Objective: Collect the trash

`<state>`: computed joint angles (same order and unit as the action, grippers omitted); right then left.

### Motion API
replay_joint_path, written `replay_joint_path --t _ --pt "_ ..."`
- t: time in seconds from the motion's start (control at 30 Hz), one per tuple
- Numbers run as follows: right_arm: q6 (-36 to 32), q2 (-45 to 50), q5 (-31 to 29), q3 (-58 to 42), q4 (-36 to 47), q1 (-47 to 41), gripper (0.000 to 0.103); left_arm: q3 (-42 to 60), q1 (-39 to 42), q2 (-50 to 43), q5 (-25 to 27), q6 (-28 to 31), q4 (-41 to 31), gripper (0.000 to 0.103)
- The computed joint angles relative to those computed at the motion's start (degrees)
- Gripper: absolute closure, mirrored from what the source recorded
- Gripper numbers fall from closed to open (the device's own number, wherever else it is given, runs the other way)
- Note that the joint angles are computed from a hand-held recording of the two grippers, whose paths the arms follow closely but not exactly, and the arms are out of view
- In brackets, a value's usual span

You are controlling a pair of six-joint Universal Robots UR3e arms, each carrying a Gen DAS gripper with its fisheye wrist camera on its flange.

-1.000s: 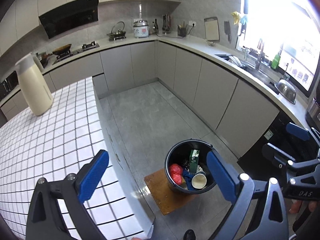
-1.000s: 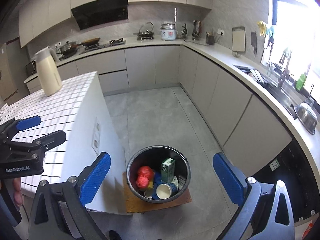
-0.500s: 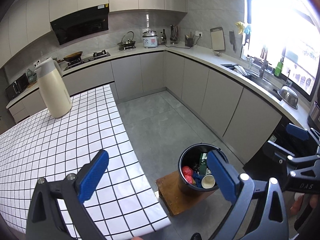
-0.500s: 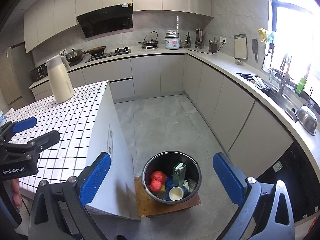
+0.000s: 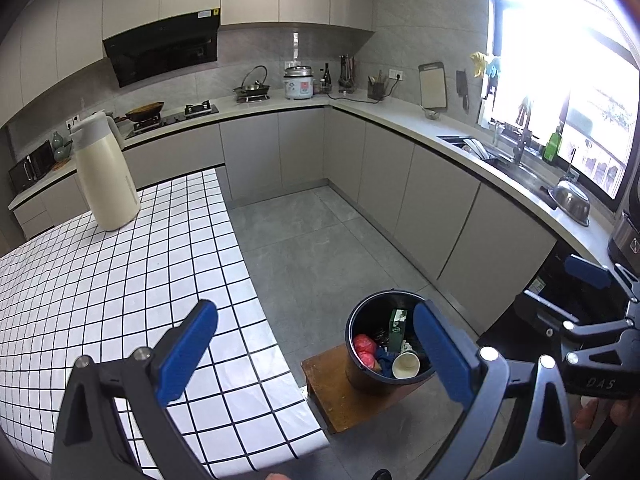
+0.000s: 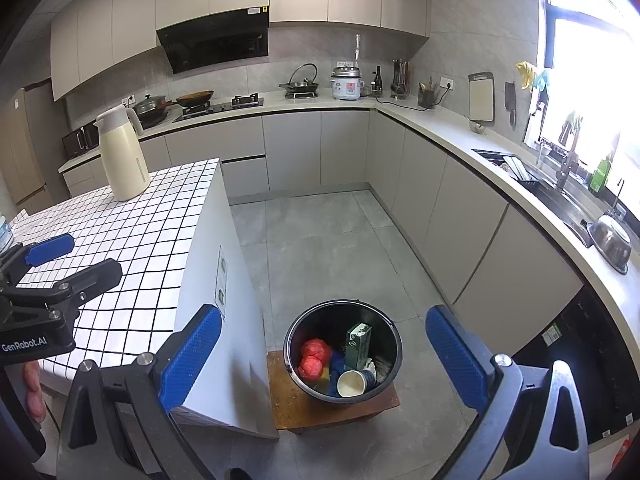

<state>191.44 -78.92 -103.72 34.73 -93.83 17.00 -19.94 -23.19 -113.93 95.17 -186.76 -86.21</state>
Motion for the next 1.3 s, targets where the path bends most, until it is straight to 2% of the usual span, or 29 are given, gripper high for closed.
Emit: replay_joint_path --t 0.93,1.3 --pt "-0.37 -4.04 1.19 6.75 -3.32 -1.27 0.000 0.31 -0.56 -0.24 0.48 0.74 -0.02 0.004" --pt "-1.04 -4.43 2.00 7.11 -3.50 -2.25 0.000 5.57 -0.80 -3.19 0.65 1.03 -2.22 0.004"
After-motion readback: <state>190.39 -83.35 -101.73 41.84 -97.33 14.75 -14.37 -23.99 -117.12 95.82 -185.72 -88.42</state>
